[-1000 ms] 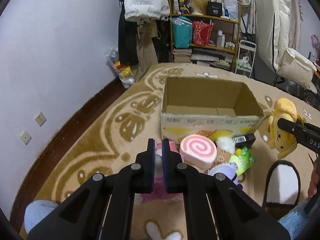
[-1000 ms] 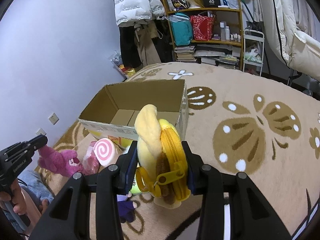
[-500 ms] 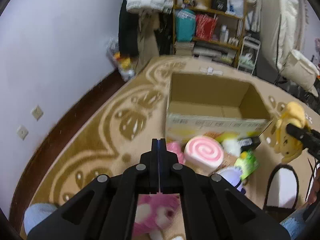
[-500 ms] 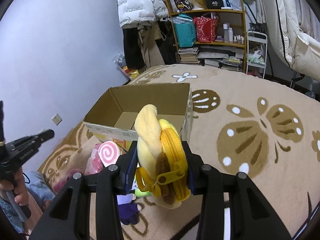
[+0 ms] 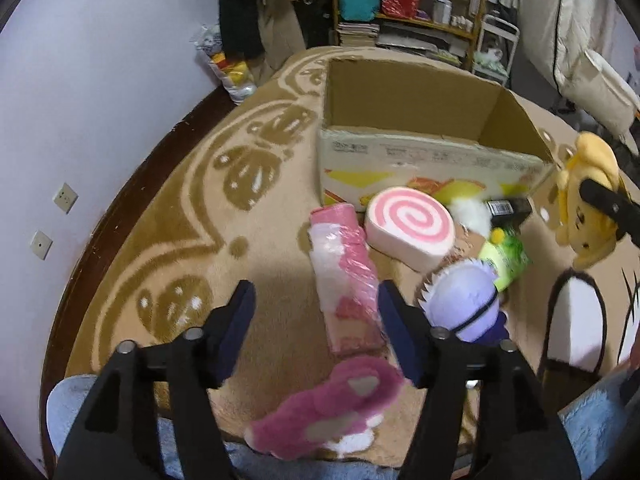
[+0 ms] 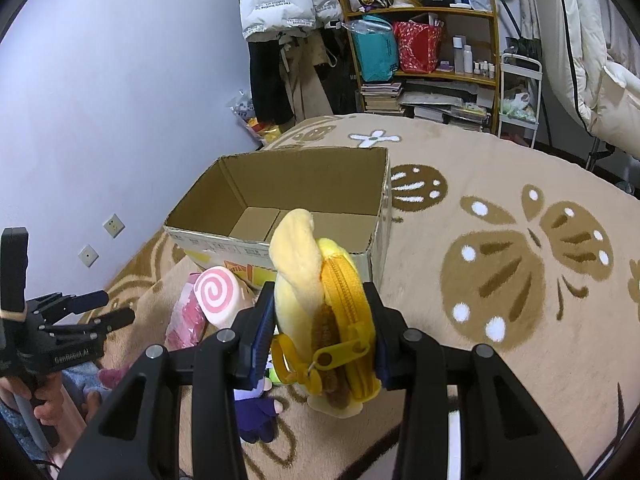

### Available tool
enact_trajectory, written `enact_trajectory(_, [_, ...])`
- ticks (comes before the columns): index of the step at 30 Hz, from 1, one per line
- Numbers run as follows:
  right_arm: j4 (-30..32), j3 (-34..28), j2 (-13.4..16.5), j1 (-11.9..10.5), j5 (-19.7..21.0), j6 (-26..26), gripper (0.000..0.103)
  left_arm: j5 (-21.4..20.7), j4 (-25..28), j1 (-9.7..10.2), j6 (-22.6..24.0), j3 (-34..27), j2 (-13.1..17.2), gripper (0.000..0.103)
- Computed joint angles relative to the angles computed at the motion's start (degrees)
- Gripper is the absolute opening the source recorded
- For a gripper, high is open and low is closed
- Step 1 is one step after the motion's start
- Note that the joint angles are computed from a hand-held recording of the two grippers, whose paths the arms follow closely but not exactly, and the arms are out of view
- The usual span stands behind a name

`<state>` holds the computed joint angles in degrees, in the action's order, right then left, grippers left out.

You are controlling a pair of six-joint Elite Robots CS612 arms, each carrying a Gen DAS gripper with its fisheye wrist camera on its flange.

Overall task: Organize soft objects
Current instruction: 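Close the left tool on the pink bear while the right tool grips the yellow dog, then lift the pink bear with the left tool while the right tool carries the dog toward the box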

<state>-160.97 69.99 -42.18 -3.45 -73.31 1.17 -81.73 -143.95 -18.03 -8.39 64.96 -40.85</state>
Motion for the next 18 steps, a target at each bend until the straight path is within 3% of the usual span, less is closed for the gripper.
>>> enact_trajectory(3, [0.5,-0.1,0.1,0.0,0.0,0.0,0.043,-0.9,2.1,-0.32,2.9,0.1,-0.2,0.090])
enact_trajectory(6, [1.0,-0.3,0.2,0.0,0.1,0.0,0.043,-0.1,4.1,-0.95,5.7,0.4,-0.2,0.096])
enact_trajectory(11, [1.2,-0.2,0.1,0.0,0.1,-0.2,0.044,0.6,8.8,-1.66,8.8,-0.7,0.5,0.097])
enact_trajectory(18, [1.7,-0.4,0.3,0.0,0.0,-0.3,0.044,0.8,17.8,-1.93,9.3,-3.8,2.1,0.097])
